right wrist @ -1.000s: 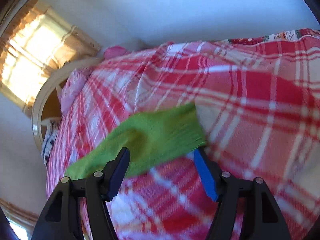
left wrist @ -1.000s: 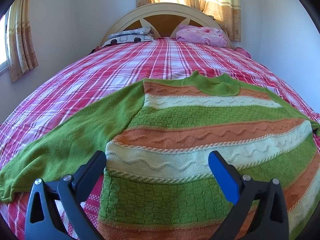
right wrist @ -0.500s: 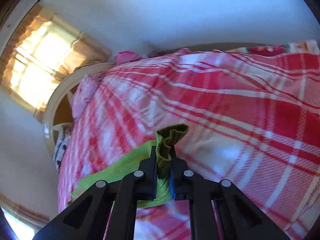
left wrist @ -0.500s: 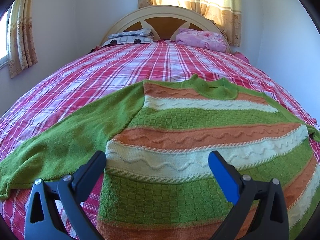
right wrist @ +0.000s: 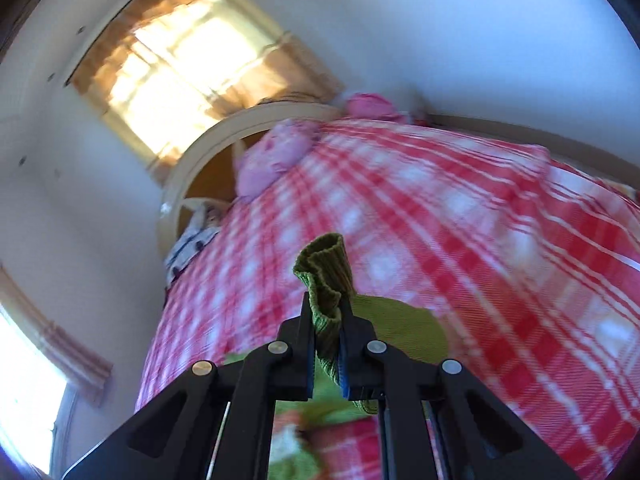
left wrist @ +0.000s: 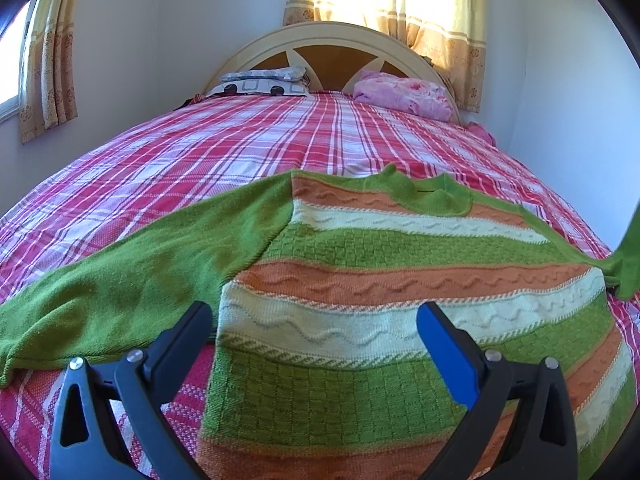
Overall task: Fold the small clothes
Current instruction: 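Carry the sleeve across the sweater body and open the right gripper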
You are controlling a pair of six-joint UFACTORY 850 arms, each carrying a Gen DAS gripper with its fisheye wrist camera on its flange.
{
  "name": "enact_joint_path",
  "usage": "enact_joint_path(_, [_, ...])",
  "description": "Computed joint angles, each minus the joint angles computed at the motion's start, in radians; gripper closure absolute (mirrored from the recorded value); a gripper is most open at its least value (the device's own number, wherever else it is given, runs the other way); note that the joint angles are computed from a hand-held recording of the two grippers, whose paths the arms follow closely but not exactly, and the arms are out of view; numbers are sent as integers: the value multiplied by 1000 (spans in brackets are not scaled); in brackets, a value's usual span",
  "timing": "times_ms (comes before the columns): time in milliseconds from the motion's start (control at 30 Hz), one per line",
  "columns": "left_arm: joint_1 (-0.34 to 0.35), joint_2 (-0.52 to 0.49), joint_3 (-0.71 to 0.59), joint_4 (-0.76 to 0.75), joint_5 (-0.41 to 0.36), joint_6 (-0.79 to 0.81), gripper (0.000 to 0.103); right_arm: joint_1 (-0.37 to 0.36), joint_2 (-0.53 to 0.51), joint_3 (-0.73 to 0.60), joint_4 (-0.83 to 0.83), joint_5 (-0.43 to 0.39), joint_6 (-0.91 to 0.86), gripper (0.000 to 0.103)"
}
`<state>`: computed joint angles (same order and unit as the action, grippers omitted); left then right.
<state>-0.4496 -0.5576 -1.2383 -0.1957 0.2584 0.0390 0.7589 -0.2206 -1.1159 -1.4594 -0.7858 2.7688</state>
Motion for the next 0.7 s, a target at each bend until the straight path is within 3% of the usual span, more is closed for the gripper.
enact_joint_path(200, [3,4,9,53,14,-59,0,-10,-154,-243,11,71,-197,95])
enact_joint_path(433, [21,9,20,215,34,-255,0,-12,-342,-534,79,151,-430,95])
enact_joint_path(700, [28,16,35,266,62,-326,0,-6,-647,-983,340,250,-842,95])
